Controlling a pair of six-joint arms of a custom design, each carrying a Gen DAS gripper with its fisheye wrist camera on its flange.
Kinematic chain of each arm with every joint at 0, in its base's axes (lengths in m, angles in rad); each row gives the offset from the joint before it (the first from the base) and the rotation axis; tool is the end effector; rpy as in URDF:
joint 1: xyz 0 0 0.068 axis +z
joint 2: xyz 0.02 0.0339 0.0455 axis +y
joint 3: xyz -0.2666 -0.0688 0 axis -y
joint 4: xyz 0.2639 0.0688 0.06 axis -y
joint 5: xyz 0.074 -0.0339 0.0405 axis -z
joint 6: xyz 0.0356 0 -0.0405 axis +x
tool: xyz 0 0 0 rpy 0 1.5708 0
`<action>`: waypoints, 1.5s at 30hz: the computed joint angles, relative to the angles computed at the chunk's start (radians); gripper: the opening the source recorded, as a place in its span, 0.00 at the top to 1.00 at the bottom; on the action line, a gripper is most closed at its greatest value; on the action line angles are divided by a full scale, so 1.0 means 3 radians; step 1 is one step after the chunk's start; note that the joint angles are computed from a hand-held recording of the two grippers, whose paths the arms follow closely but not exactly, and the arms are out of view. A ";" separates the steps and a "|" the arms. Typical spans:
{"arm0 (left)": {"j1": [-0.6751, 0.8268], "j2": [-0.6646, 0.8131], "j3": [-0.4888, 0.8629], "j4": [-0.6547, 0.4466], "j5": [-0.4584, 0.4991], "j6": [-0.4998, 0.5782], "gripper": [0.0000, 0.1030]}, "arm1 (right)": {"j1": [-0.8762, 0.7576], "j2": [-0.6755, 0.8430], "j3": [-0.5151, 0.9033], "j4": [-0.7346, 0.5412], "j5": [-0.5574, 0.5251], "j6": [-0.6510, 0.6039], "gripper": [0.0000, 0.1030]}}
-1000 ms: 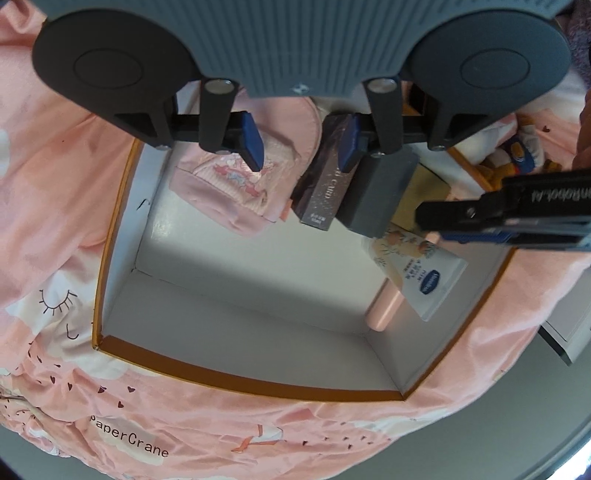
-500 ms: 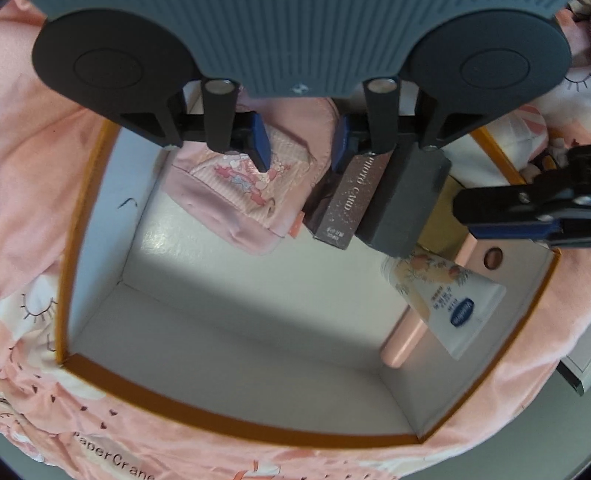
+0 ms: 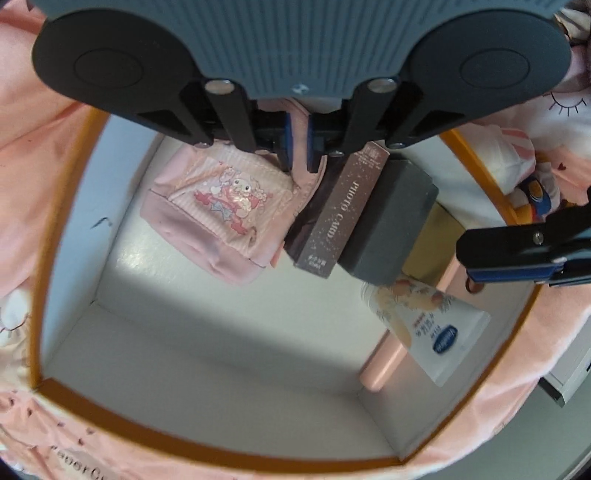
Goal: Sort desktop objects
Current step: 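Open both grippers and move them back to the pile beside the box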
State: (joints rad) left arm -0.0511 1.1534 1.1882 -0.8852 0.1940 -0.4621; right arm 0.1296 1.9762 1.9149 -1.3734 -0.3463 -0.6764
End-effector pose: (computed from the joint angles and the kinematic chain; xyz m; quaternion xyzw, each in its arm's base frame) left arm 0.2448 -0.0194 0.3445 -0.1566 0.9188 -0.1767 0.3163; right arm 0.4018 0.0646 0.2957 -0.3962 0.8994 0.1474 0.1109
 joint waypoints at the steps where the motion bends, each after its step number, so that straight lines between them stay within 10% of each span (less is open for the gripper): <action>1: -0.0035 -0.0020 0.0015 -0.0012 -0.0038 0.0020 0.65 | -0.0020 -0.0079 -0.0065 0.0050 -0.0027 -0.0011 0.87; 11: -0.0558 -0.0285 0.0161 -0.0187 -0.0534 0.0226 0.65 | -0.0397 -0.1160 -0.0932 0.0534 -0.0699 -0.0055 0.87; 19: -0.0645 -0.0332 0.0238 -0.0550 -0.0270 0.0230 0.65 | -0.0817 -0.1606 -0.1280 0.0382 -0.1177 -0.0173 0.87; 32: -0.1007 -0.0247 -0.0359 -0.0580 -0.0178 -0.0200 0.65 | -0.1028 -0.1895 -0.2270 0.0835 -0.0535 0.0182 0.62; 45: -0.1130 -0.0095 -0.0559 -0.0533 -0.0221 -0.0446 0.65 | -0.1149 -0.1490 -0.2214 0.0587 -0.0582 0.0107 0.44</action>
